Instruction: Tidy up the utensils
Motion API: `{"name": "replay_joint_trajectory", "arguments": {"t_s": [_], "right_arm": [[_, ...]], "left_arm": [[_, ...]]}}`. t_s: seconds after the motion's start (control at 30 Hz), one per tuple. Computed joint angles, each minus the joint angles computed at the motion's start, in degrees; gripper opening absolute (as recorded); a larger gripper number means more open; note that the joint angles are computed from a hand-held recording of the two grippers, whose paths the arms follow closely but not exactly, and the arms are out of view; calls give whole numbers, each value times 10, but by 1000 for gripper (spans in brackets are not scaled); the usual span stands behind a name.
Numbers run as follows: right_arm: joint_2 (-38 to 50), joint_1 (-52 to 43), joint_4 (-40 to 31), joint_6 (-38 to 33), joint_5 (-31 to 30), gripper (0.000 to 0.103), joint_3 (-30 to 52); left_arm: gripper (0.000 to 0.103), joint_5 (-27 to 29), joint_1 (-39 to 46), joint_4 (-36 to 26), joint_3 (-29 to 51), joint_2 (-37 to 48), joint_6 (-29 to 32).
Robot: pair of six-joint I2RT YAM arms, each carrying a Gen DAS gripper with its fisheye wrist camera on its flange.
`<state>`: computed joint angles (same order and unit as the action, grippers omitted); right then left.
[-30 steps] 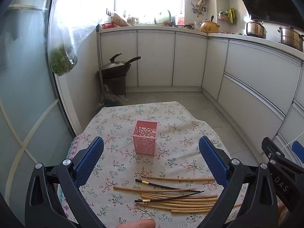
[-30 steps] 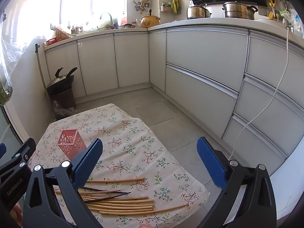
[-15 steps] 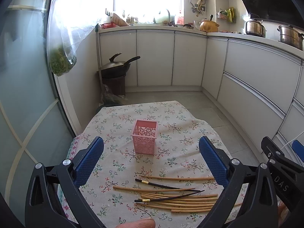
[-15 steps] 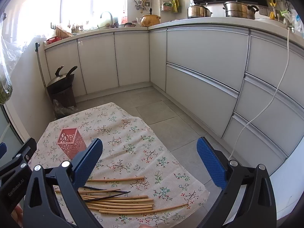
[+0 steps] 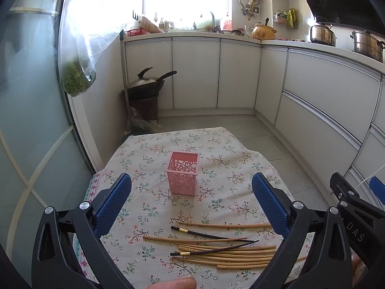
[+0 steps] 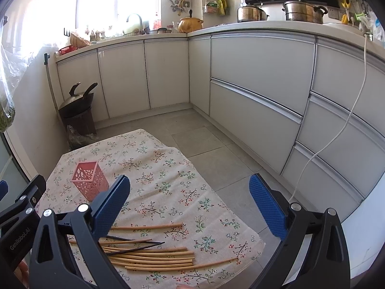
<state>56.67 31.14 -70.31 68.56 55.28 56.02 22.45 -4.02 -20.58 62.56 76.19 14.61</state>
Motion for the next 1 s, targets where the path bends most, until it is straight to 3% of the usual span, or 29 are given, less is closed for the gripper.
{"name": "replay_joint_trajectory", "arguments": {"t_s": [1.0], "right_arm": [[-7,-3,-7,-1,-6,97,-2]], "left_arm": [[96,-4,-2,0,1,2,2]]}}
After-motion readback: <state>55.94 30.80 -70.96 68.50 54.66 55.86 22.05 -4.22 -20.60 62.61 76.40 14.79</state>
